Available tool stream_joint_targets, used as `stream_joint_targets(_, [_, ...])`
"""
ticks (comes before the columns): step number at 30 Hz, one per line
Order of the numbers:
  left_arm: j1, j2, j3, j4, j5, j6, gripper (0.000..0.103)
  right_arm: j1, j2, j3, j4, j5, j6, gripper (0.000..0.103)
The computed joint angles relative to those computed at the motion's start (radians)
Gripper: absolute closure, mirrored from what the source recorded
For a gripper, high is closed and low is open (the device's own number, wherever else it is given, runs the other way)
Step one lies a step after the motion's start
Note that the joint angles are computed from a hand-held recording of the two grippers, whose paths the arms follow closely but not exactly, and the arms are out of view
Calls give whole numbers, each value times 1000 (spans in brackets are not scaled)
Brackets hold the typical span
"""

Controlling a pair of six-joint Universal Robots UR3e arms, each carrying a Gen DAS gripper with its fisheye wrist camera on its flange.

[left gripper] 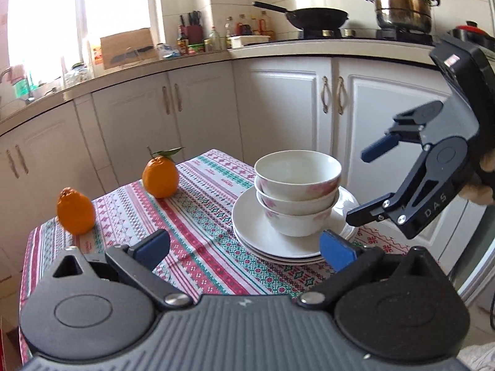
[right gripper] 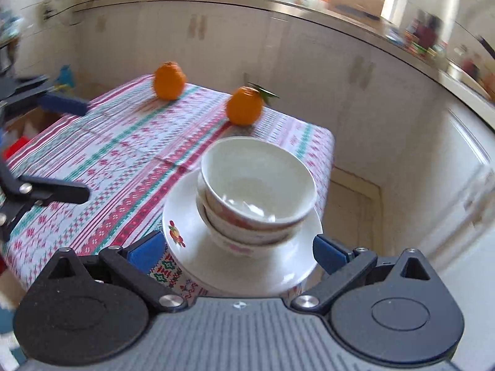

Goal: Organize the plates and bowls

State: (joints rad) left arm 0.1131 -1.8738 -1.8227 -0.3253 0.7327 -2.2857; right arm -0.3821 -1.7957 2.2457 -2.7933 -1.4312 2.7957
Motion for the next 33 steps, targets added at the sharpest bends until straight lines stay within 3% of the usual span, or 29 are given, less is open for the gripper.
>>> stream_joint_targets(5, [4, 84, -145, 167, 104, -161, 1, 140, -41, 65, -37, -197, 354, 0])
stream_joint_targets(8, [-11, 133, -214, 262, 175, -246, 1, 285, -17, 65, -58, -385, 540, 0])
stream_joint_targets(12, [-22, 230, -293, 295, 238, -306, 1, 431, -42, 48, -10, -548, 680, 0])
stream_joint_targets(19, [19, 355, -353, 219, 212, -336, 1, 614, -56, 3, 37, -777, 779, 0])
stream_joint_targets(33, [21, 382, -375, 210, 242, -368, 1, 670, -21, -21, 42, -844, 814, 0])
